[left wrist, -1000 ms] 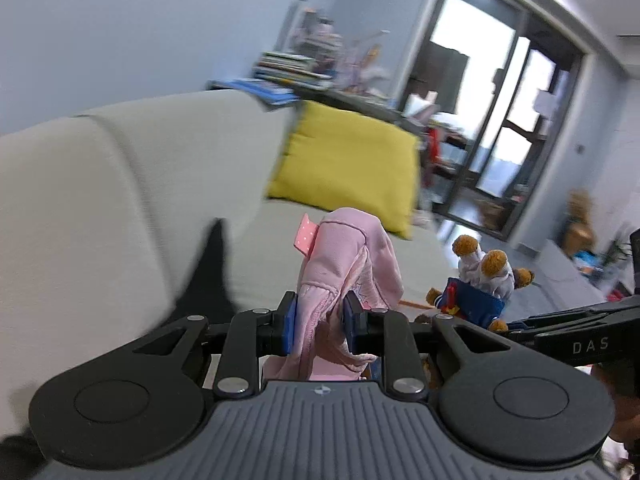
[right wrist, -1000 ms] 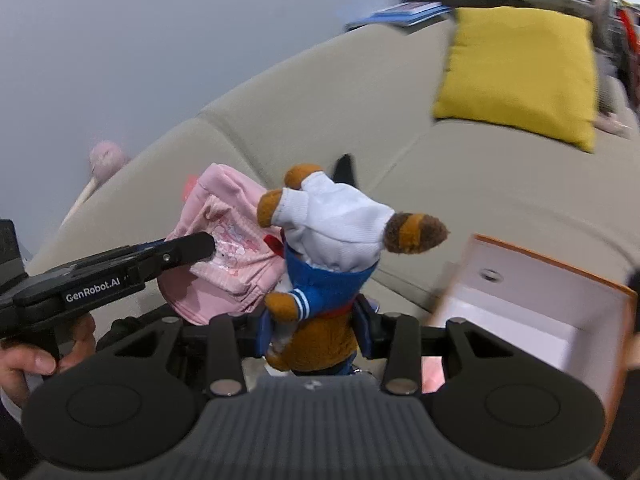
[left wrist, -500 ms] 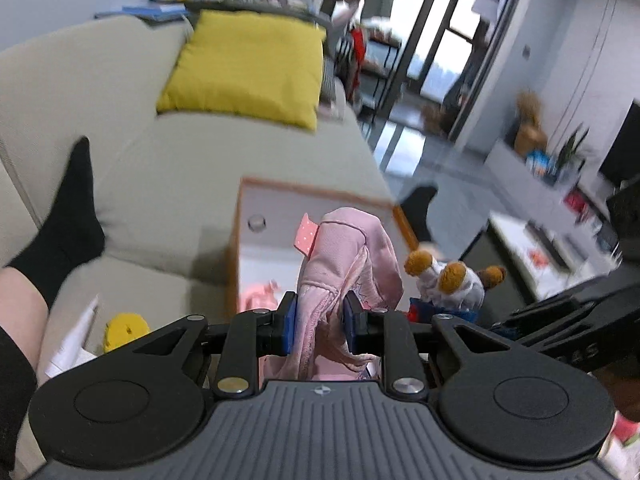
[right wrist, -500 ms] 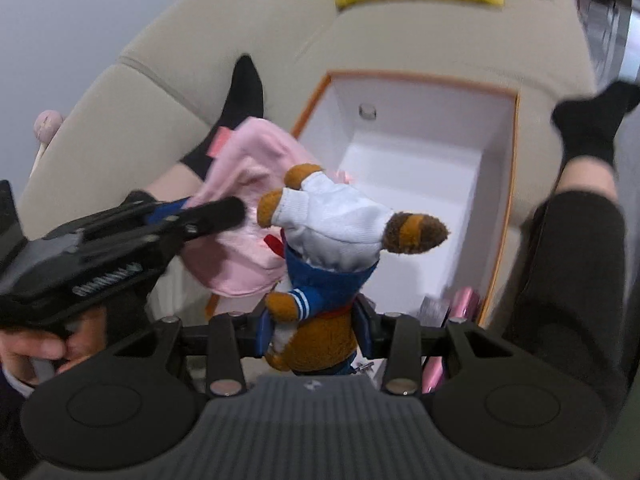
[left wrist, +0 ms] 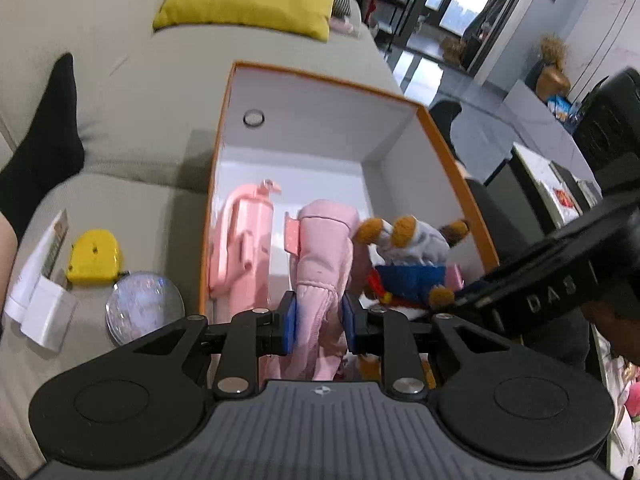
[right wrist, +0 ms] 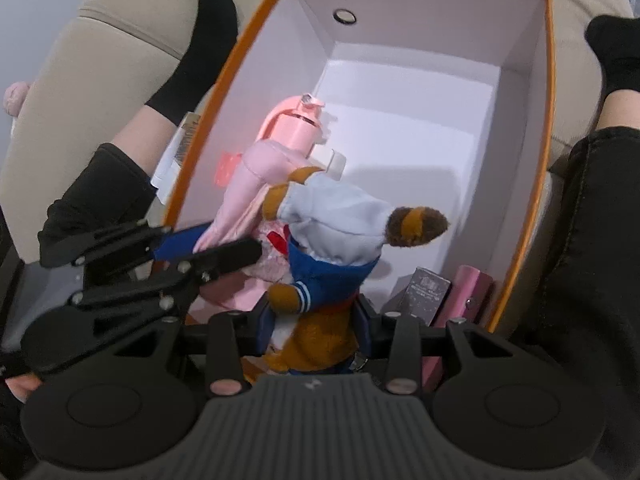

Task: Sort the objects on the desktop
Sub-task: 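Carry the pink pouch and plush toy over the orange box, then lower the pink pouch and plush toy into the box beside the selfie stick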

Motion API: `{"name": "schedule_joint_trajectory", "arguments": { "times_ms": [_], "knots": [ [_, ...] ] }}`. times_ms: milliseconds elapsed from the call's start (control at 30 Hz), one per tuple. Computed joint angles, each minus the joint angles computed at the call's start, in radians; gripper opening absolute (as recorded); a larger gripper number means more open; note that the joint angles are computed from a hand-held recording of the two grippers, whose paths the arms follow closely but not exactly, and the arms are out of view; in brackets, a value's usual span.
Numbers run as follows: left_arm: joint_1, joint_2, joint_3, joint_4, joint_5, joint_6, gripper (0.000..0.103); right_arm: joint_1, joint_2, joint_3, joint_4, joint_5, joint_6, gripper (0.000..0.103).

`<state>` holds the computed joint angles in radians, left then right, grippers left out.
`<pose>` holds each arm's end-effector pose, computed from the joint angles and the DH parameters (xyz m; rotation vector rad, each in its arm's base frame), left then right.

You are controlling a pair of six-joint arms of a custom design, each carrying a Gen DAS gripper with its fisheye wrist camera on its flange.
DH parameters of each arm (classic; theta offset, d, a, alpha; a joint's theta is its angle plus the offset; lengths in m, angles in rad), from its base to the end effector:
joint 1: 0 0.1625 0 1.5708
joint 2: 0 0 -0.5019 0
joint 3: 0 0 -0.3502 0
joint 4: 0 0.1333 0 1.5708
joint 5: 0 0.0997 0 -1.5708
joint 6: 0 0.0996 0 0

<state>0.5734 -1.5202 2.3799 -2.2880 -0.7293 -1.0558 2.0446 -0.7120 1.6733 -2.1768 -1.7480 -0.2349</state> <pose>-0.1757 -0.3606 0.3186 0.0067 2.4592 -0.8502 0.3949 -0.5165 0.0767 1.0444 -2.6904 -0.4839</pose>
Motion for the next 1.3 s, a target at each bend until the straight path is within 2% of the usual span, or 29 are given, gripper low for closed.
{"name": "schedule_joint_trajectory", "arguments": {
  "times_ms": [100,200,367,567,800,1133,1167,1200,1233,1267,1300],
  "knots": [
    [0.029,-0.003,-0.001,-0.054,-0.071,0.038,0.027,0.001,0.016,-0.012,0.017,-0.027,0.007,0.043],
    [0.040,0.001,0.001,-0.066,-0.090,0.054,0.028,0.008,0.030,-0.018,0.019,-0.050,0.000,0.043],
    [0.086,-0.012,0.007,-0.140,-0.169,0.111,0.027,0.027,0.050,-0.020,0.014,-0.111,-0.023,0.045],
    [0.088,-0.018,0.005,-0.152,-0.190,0.147,0.027,0.039,0.040,-0.022,0.026,-0.135,-0.060,0.046],
    [0.073,-0.016,0.011,-0.140,-0.176,0.175,0.028,0.047,0.046,-0.036,0.051,-0.155,-0.086,0.047],
    [0.054,-0.023,0.007,-0.101,-0.162,0.204,0.028,0.045,0.036,-0.018,0.032,-0.138,-0.141,0.050],
    [0.052,-0.025,0.006,-0.096,-0.164,0.208,0.028,0.045,0.033,-0.017,0.033,-0.131,-0.146,0.053],
    [0.052,-0.027,0.005,-0.092,-0.164,0.209,0.028,0.044,0.027,-0.015,0.032,-0.124,-0.154,0.066],
    [0.051,-0.027,0.004,-0.088,-0.163,0.208,0.028,0.043,0.020,-0.010,0.023,-0.119,-0.161,0.074],
    [0.053,-0.024,0.002,-0.084,-0.164,0.208,0.028,0.042,0.013,-0.003,0.007,-0.112,-0.173,0.076],
    [0.053,-0.021,0.000,-0.081,-0.163,0.207,0.028,0.041,0.007,0.001,0.002,-0.111,-0.183,0.071]
  ]
}}
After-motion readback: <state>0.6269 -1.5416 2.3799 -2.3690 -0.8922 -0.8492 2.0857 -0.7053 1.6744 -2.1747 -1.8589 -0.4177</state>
